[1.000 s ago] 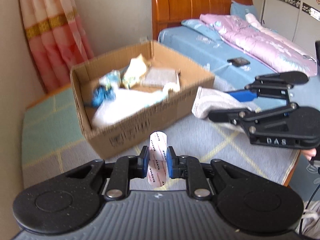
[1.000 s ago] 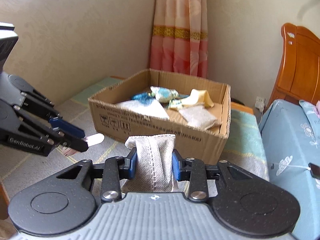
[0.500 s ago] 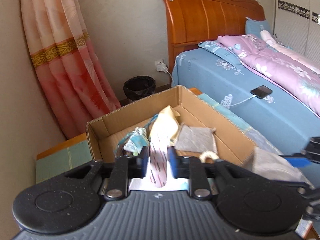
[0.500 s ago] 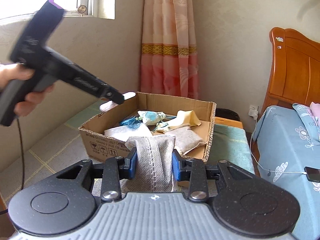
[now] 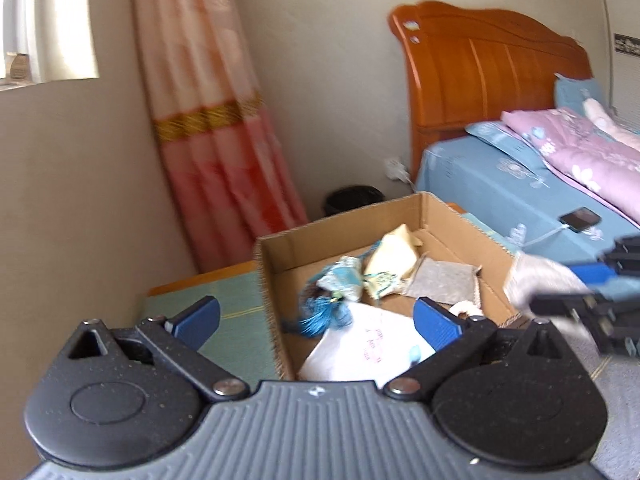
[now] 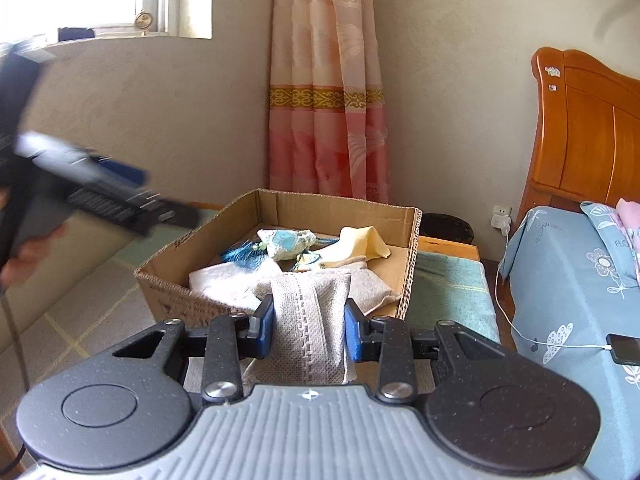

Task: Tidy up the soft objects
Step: 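Carry the strip and the grey pouch into the box and release both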

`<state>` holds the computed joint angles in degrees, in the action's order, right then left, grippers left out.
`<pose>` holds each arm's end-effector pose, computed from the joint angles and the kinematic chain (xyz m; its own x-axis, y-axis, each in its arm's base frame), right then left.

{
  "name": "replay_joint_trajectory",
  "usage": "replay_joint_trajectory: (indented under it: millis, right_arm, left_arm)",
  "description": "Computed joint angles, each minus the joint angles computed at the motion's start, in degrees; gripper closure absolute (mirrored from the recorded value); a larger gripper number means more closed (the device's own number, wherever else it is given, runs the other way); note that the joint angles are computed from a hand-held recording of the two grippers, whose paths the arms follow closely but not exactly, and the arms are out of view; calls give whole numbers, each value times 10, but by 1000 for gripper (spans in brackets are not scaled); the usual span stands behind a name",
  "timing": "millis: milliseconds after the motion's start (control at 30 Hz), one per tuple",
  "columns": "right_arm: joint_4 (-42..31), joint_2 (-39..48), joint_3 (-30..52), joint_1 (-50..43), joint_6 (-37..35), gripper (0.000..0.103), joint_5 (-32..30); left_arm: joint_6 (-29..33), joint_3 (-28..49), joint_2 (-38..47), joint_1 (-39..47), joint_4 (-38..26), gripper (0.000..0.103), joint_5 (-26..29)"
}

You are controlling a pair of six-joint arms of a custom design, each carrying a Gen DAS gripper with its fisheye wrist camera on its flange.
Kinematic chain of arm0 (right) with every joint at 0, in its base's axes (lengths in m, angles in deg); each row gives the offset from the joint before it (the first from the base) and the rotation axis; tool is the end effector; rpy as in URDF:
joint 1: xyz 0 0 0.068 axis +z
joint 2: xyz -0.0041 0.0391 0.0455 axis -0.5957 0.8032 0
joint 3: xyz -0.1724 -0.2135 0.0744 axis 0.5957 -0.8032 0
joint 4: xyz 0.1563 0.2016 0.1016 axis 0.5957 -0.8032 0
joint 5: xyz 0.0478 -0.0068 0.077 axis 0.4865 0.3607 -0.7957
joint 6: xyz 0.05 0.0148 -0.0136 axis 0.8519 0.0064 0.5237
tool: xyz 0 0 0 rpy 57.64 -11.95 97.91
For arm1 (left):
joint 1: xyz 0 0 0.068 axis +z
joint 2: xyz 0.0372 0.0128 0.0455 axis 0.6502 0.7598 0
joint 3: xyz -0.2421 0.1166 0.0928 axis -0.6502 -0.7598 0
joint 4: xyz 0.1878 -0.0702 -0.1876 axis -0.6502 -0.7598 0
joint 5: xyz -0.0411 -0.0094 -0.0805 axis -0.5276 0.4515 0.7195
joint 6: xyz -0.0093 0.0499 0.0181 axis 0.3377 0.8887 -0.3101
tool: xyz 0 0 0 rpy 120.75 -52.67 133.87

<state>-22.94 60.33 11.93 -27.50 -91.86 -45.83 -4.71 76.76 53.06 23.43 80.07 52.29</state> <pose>0.2768 0.0538 0.2043 -0.4904 -0.2260 -0.8417 -0.4522 0.8916 0.0240 0.2677 -0.0752 0.2227 -0.5026 0.2062 -0.8396 0.1572 0.9767 0.1458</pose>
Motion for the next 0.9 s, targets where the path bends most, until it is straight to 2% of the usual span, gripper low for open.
replay_joint_trajectory:
  millis: [167,267,667,700,767,800,833,900]
  right_arm:
    - [-8,59,60,10,18,64,12]
    - [-15,99,102,26,26,64,34]
    - [-79,274,292,85,40,63,123]
    - [-81,282,302,88,46,61,129]
    - [-78,290,313,91,56,37,132]
    - [-73,291,313,92,59,13,134]
    - [-66,288,310,94,60,1,137]
    - [-66,275,302,95,58,0,138]
  left_arm:
    - [-49,-45,-41,-10,-14,1,-38]
    - [-64,-65,-58,-9,-15,1,-39]
    - [-61,-108,-76,3,31,1,-60]
    - [-62,-109,-76,6,31,1,-60]
    - [-65,-112,-78,12,34,1,-61]
    - [-66,-115,-82,14,34,1,-61]
    - [-67,-116,-84,17,33,1,-60]
    - [-70,-118,-90,21,30,1,-56]
